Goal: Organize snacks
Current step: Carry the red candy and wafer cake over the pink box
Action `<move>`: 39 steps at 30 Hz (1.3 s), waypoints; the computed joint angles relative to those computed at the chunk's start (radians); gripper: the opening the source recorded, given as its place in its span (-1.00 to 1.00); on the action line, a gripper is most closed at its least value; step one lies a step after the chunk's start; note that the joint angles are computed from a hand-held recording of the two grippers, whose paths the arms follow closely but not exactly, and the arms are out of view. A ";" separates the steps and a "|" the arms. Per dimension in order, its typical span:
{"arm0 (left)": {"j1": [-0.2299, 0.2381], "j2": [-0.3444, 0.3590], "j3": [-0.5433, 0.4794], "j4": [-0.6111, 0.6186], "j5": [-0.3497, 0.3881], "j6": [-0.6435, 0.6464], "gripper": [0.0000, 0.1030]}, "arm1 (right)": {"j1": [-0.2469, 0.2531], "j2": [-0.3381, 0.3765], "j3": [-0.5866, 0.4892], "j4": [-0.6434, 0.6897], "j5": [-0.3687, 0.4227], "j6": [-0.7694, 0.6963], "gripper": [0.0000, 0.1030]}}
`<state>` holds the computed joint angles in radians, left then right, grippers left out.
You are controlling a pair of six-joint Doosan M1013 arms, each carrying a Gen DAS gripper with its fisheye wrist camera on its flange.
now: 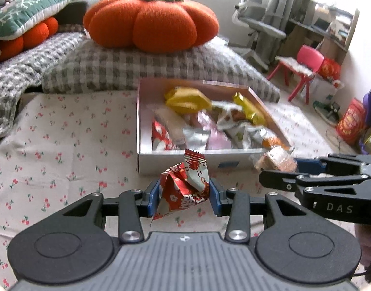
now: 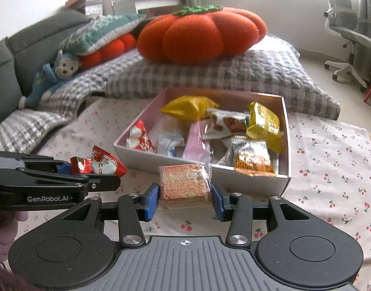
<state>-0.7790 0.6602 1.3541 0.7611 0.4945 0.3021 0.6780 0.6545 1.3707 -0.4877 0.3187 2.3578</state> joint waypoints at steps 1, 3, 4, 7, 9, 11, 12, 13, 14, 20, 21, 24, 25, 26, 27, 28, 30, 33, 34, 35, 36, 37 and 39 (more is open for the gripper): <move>0.000 0.000 -0.001 0.019 -0.003 -0.020 -0.25 | -0.001 -0.001 -0.001 -0.009 -0.003 0.014 -0.15; 0.001 0.002 -0.008 0.048 -0.007 -0.053 -0.26 | -0.004 -0.001 -0.005 -0.028 -0.007 0.047 -0.15; 0.002 0.006 -0.015 0.053 -0.006 -0.060 -0.25 | -0.006 0.000 -0.007 -0.044 -0.009 0.073 -0.15; 0.006 0.018 -0.036 0.060 0.005 -0.085 -0.25 | -0.011 0.005 -0.018 -0.082 -0.005 0.140 -0.15; 0.012 0.024 -0.048 0.056 0.001 -0.113 -0.25 | -0.015 0.009 -0.025 -0.094 -0.004 0.171 -0.15; 0.016 0.031 -0.059 0.063 0.003 -0.130 -0.25 | -0.019 0.012 -0.030 -0.105 -0.005 0.201 -0.15; 0.016 0.038 -0.071 0.076 0.010 -0.140 -0.25 | -0.022 0.014 -0.033 -0.110 -0.007 0.216 -0.15; 0.016 0.043 -0.076 0.096 0.017 -0.153 -0.25 | -0.024 0.016 -0.035 -0.114 -0.009 0.229 -0.15; 0.015 0.050 -0.086 0.114 0.029 -0.163 -0.25 | -0.026 0.018 -0.038 -0.115 -0.010 0.237 -0.15; 0.018 0.080 -0.123 0.145 0.048 -0.195 -0.25 | -0.039 0.037 -0.059 -0.100 -0.011 0.258 -0.15; 0.019 0.085 -0.129 0.142 0.049 -0.196 -0.25 | -0.041 0.041 -0.064 -0.090 -0.008 0.251 -0.15; 0.023 0.096 -0.140 0.153 0.046 -0.215 -0.25 | -0.042 0.054 -0.077 -0.077 0.011 0.236 -0.15; 0.024 0.098 -0.139 0.157 0.045 -0.221 -0.25 | -0.042 0.058 -0.081 -0.084 0.019 0.239 -0.15; 0.025 0.101 -0.141 0.160 0.046 -0.228 -0.25 | -0.042 0.061 -0.084 -0.094 0.025 0.246 -0.15; 0.025 0.105 -0.145 0.162 0.053 -0.231 -0.25 | -0.042 0.063 -0.085 -0.107 0.026 0.257 -0.15; 0.025 0.111 -0.152 0.165 0.065 -0.228 -0.25 | -0.042 0.064 -0.086 -0.115 0.024 0.265 -0.15; 0.027 0.120 -0.162 0.159 0.077 -0.219 -0.26 | -0.044 0.065 -0.085 -0.128 0.020 0.278 -0.14; 0.026 0.125 -0.165 0.185 0.091 -0.233 -0.26 | -0.046 0.065 -0.080 -0.152 0.007 0.300 -0.14; 0.026 0.125 -0.166 0.191 0.093 -0.233 -0.26 | -0.048 0.066 -0.079 -0.159 0.000 0.304 -0.14; 0.025 0.125 -0.165 0.200 0.095 -0.237 -0.26 | -0.049 0.066 -0.077 -0.167 -0.006 0.311 -0.14; 0.025 0.125 -0.164 0.208 0.094 -0.243 -0.25 | -0.050 0.066 -0.075 -0.177 -0.012 0.320 -0.14; 0.025 0.126 -0.163 0.212 0.093 -0.248 -0.25 | -0.050 0.067 -0.075 -0.185 -0.016 0.330 -0.14; 0.026 0.127 -0.163 0.218 0.090 -0.260 -0.25 | -0.052 0.069 -0.076 -0.198 -0.022 0.347 -0.14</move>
